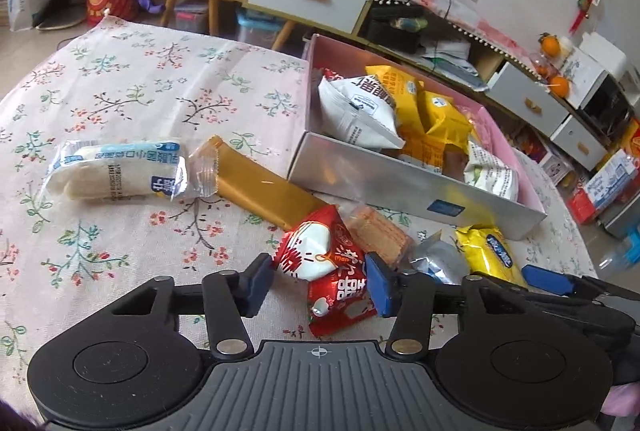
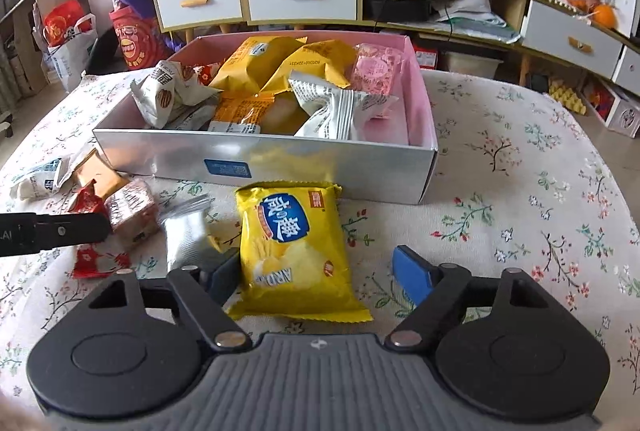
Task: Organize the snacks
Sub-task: 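Grasp the red candy wrapper with the left tool while the right tool approaches the yellow chip bag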
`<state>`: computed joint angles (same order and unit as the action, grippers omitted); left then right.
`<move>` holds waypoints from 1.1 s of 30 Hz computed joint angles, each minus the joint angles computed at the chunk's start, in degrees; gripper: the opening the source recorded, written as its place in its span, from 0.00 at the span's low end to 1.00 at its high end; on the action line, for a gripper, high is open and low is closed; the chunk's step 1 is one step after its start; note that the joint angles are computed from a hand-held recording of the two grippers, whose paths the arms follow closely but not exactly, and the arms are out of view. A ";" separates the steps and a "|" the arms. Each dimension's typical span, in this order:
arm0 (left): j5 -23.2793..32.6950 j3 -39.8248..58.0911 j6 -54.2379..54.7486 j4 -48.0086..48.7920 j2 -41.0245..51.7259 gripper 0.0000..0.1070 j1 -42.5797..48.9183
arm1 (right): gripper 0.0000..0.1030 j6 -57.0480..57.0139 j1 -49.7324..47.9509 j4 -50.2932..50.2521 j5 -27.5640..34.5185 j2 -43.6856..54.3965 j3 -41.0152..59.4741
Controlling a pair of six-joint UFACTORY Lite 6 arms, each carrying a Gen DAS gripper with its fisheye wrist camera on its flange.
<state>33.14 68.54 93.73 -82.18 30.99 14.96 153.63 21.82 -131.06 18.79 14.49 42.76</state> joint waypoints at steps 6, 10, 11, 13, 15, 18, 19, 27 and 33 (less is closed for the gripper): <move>2.10 3.32 -7.75 9.04 1.08 0.33 0.94 | 0.53 -1.18 -0.29 -0.50 -0.63 -0.53 0.29; 4.58 5.93 -12.26 15.44 1.99 0.31 2.20 | 0.47 0.33 -1.93 -3.60 -2.76 -1.42 0.28; 5.29 6.47 -13.35 16.96 2.10 0.31 2.61 | 0.47 1.23 -2.21 -4.78 -3.05 -1.73 0.00; 6.71 7.53 -15.31 20.30 2.26 0.31 3.38 | 0.47 1.83 -2.73 -6.07 -3.64 -2.17 -0.36; 8.03 8.53 -16.53 23.50 2.35 0.31 4.08 | 0.47 1.81 -3.24 -6.72 -4.36 -2.86 -0.89; 9.72 9.29 -16.22 26.59 2.41 0.31 5.05 | 0.47 -0.43 -3.59 -5.47 -6.47 -4.08 -1.41; 10.43 9.19 -15.81 27.28 2.23 0.31 5.45 | 0.47 -2.45 -3.54 -3.81 -7.24 -4.53 -1.52; 7.73 1.88 -8.15 22.72 -2.59 0.35 5.84 | 0.48 -16.27 -1.94 9.49 -9.11 -7.51 -3.40; -0.02 -6.63 4.15 11.83 -6.78 0.47 3.08 | 0.60 -12.64 -1.58 5.69 -8.71 -7.93 -4.45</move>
<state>33.12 61.91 97.88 -70.35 24.21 18.04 140.99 20.24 -125.37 10.08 6.56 38.31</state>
